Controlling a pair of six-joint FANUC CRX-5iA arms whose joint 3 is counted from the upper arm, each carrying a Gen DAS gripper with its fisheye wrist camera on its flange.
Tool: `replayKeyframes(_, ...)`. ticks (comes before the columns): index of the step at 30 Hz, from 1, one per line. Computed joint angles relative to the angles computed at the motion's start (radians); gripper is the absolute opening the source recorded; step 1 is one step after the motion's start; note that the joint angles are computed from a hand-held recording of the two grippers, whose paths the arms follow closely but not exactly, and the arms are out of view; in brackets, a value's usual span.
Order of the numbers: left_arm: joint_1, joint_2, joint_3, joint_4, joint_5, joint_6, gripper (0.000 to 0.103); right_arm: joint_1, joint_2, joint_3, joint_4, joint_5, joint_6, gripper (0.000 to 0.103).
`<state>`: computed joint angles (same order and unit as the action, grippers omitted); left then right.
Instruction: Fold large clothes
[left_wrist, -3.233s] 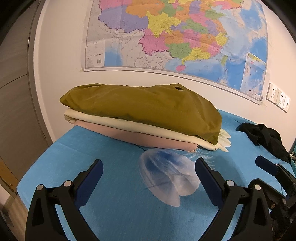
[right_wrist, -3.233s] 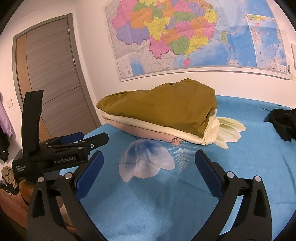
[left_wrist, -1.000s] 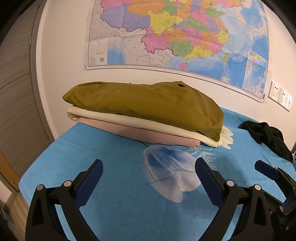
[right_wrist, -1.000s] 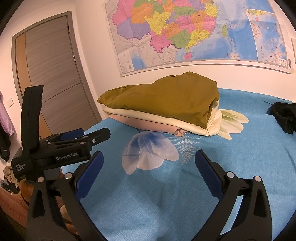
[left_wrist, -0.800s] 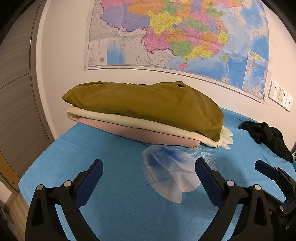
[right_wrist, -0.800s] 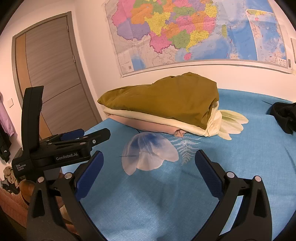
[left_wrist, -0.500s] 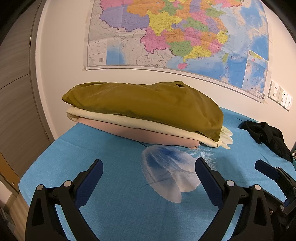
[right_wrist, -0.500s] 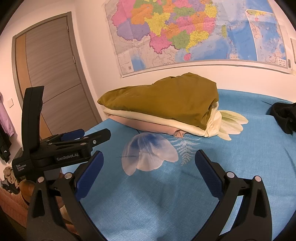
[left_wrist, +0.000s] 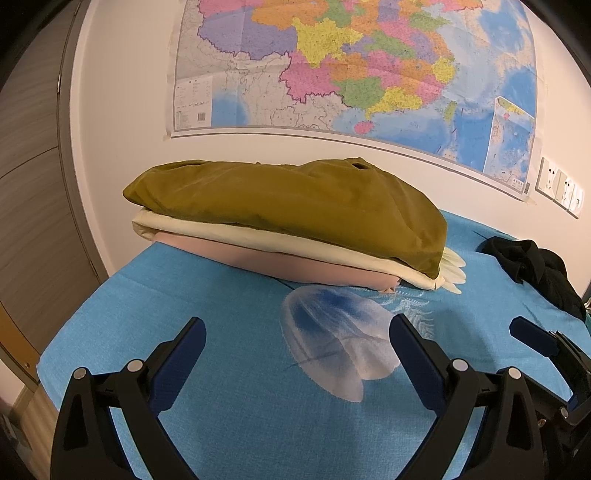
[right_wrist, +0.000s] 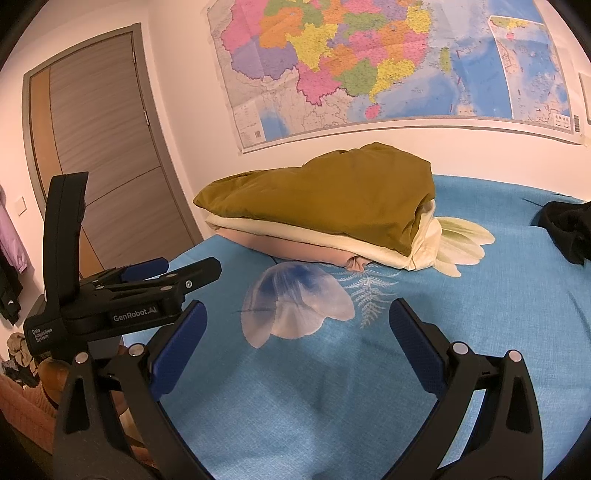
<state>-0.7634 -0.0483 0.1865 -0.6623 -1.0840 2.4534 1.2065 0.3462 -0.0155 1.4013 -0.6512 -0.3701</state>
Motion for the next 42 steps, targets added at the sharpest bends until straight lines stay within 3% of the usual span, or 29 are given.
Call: replayKeyframes(42,-0.001,0.002,-0.002,0.005,-0.004,-0.003,0.096,-0.002,0.002,-0.006,0.014,-0.001,-0.024,0.097)
